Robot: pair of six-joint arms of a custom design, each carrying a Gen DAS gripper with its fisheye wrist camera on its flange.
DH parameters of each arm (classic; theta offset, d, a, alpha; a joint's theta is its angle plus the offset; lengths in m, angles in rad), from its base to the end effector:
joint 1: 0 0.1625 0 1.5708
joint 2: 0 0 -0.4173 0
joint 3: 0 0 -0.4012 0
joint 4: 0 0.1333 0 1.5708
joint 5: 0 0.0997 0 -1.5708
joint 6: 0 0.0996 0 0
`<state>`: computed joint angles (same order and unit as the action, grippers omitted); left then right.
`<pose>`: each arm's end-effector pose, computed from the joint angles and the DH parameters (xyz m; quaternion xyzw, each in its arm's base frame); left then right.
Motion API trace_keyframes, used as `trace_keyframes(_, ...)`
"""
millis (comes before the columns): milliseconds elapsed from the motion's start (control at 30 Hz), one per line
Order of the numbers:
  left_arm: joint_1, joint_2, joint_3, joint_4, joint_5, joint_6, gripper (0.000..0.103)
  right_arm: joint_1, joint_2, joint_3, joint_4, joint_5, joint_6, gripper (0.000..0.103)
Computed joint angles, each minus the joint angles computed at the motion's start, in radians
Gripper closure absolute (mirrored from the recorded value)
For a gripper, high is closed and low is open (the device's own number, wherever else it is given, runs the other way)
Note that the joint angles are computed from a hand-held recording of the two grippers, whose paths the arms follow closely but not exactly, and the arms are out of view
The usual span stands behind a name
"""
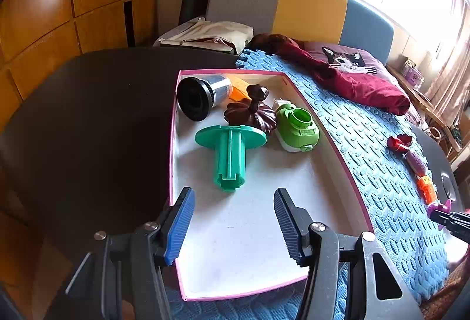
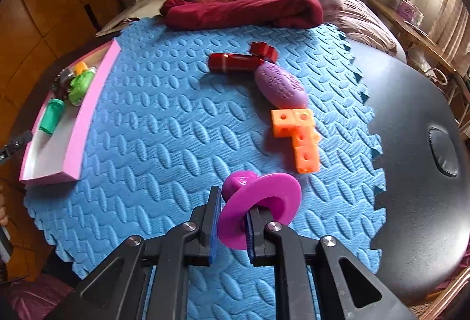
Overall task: Organize rigid objects
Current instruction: 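Carry the magenta cup into the tray and open the right gripper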
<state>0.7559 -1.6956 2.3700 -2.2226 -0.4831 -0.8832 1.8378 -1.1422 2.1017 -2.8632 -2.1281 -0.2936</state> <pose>-0.1101 -0.4082 0.2775 -0.0234 0.8554 -0.3820 0.3491 0.2164 -0.4856 0.1662 0.2185 -0.9237 0.1557 0.2734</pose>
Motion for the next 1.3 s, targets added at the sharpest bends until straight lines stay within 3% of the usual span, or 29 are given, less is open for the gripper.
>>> trace_keyframes(433, -0.004, -0.010, 0.004, 0.006, 0.007, -0.011, 0.046, 0.068, 0.063, -0.079, 0.039, 0.308, -0.014, 0.090)
trace_keyframes(833, 0.009, -0.109, 0.013, 0.137, 0.042, -0.122, 0.046, 0.168, 0.310, -0.290, 0.124, 0.498, -0.066, 0.090)
trace_keyframes(1000, 0.031, -0.136, 0.016, 0.165, 0.035, -0.145, 0.046, 0.163, 0.447, -0.393, 0.156, 0.503, -0.059, 0.089)
trace_keyframes(1100, 0.037, -0.146, 0.019, 0.159, 0.029, -0.138, 0.046, 0.161, 0.519, -0.451, 0.184, 0.431, -0.030, 0.086)
trace_keyframes(1300, 0.048, -0.153, 0.025, 0.152, 0.024, -0.130, 0.046, 0.146, 0.512, -0.435, 0.182, 0.445, -0.005, 0.075)
